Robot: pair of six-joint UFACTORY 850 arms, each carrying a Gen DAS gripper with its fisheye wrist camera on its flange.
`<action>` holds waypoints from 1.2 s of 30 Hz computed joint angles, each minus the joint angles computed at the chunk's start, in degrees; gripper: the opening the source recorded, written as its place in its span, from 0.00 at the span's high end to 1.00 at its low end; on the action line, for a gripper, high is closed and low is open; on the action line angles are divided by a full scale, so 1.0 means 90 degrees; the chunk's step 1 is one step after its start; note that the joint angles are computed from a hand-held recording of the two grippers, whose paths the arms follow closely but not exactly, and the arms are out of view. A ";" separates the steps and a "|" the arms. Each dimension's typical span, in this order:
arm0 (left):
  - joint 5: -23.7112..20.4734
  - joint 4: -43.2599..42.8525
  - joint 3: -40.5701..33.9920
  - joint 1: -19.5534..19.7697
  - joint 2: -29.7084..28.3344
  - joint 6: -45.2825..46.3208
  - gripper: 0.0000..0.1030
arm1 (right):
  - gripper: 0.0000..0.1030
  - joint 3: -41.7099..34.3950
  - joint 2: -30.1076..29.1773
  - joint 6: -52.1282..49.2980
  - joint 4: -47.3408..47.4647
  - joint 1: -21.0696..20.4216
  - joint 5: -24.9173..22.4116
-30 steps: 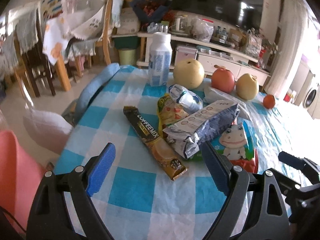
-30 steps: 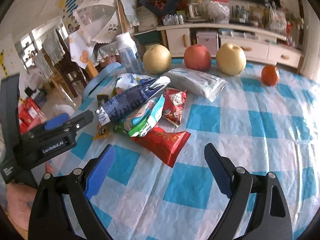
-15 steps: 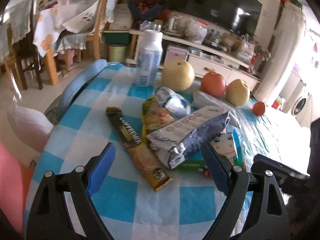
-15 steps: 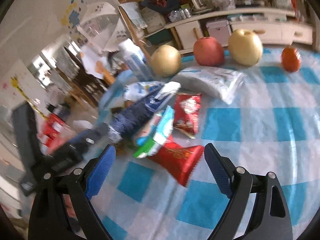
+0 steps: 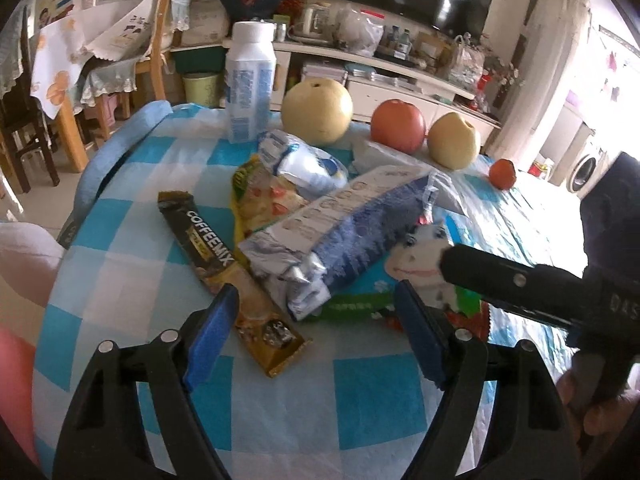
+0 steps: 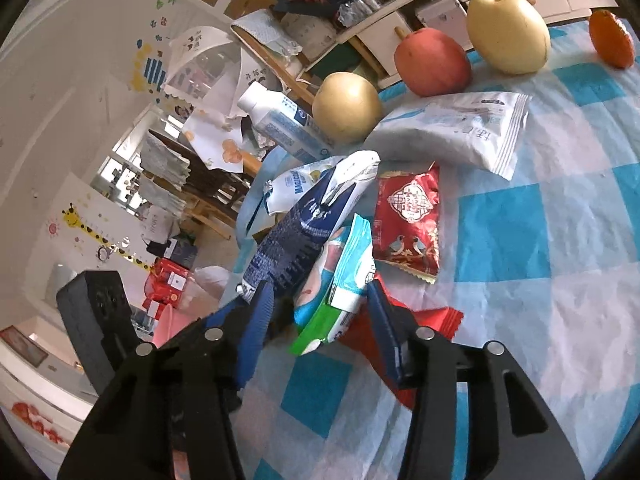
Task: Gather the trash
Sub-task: 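Grasp the coffee-mix stick with the left tool while the right tool lowers toward the cow-print pack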
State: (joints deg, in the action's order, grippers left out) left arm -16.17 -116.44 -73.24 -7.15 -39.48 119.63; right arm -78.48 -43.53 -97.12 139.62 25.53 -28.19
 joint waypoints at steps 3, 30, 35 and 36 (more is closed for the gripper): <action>-0.0109 0.0654 -0.0009 -0.0019 -0.0014 -0.0424 0.22 | 0.51 -0.0116 -0.0083 0.0074 -0.0129 0.0002 0.0003; 0.0518 0.1074 -0.0167 0.0307 -0.0056 -0.1896 0.22 | 0.85 0.1490 0.1241 -0.3380 0.2404 -0.0033 0.0895; 0.0576 0.0141 -0.0363 0.0343 -0.0238 -0.1806 0.22 | 0.67 0.1208 0.1037 -0.2905 0.1816 0.0016 0.1152; 0.0603 -0.0117 -0.0392 0.0333 -0.0263 -0.1661 0.22 | 0.62 0.1146 0.0988 -0.2796 0.1653 0.0035 0.1182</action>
